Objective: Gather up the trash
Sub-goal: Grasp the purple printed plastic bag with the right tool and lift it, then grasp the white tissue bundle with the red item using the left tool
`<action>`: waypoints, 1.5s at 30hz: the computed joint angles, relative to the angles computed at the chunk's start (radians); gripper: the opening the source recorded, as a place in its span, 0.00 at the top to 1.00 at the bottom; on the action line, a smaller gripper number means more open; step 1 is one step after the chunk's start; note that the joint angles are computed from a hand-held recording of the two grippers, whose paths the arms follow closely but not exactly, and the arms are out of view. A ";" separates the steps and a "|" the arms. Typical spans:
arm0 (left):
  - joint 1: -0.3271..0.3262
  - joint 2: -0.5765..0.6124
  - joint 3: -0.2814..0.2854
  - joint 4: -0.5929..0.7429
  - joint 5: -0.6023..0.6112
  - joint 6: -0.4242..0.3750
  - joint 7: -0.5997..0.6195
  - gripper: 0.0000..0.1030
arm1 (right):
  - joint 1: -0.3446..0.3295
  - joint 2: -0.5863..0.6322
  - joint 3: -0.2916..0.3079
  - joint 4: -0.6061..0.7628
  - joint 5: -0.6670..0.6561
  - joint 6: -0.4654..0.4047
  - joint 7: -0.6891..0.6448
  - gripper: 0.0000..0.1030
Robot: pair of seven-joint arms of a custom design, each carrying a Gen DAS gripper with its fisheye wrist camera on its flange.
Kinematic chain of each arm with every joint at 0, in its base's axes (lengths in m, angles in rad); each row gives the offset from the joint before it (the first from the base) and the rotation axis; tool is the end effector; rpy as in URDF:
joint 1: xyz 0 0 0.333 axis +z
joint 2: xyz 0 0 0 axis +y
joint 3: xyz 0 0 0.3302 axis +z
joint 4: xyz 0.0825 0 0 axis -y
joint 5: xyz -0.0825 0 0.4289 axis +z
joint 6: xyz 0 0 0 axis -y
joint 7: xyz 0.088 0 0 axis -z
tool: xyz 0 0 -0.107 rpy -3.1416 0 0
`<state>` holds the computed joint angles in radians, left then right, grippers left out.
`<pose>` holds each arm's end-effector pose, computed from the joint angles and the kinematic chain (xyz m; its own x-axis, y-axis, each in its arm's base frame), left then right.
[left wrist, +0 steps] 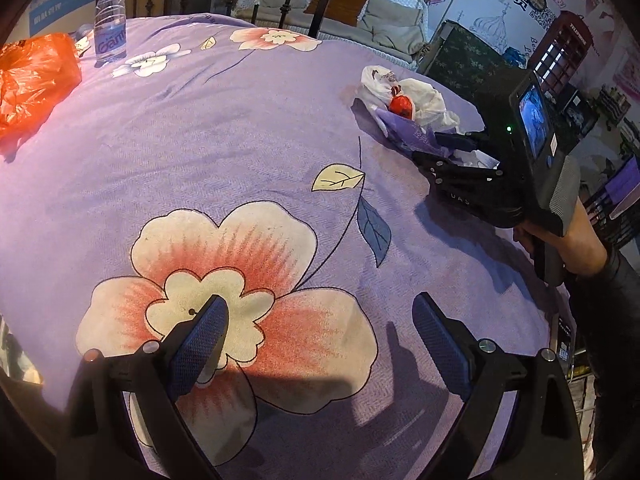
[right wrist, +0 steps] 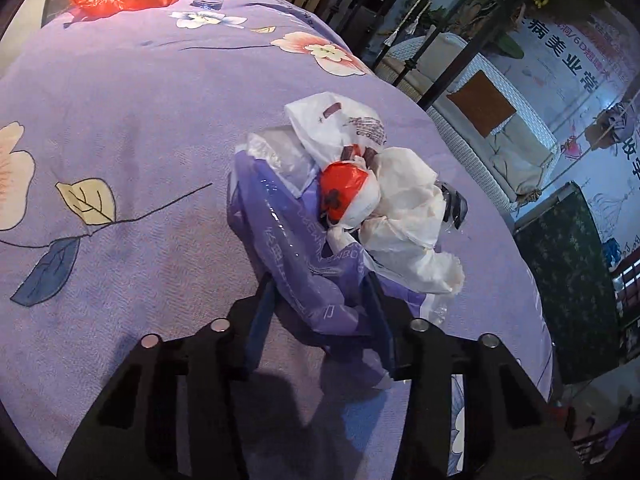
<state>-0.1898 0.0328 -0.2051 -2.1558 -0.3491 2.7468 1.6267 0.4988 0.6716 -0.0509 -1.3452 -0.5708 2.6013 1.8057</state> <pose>0.5783 -0.2254 0.4333 -0.2266 -0.9392 0.2578 -0.8643 0.0719 -0.4979 0.7327 0.3763 0.3861 0.4461 -0.7990 0.4033 -0.6041 -0.6013 -0.5230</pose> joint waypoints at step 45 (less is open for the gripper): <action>-0.172 0.459 0.107 0.610 0.459 -0.078 -0.379 0.34 | -0.075 -0.572 0.057 -0.717 -0.240 0.404 0.605 0.95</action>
<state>-0.3614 0.4918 -0.0976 -1.5459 0.1100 2.6691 1.2479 0.4237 0.0993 0.0060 -2.0619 -0.8111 3.0054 2.4109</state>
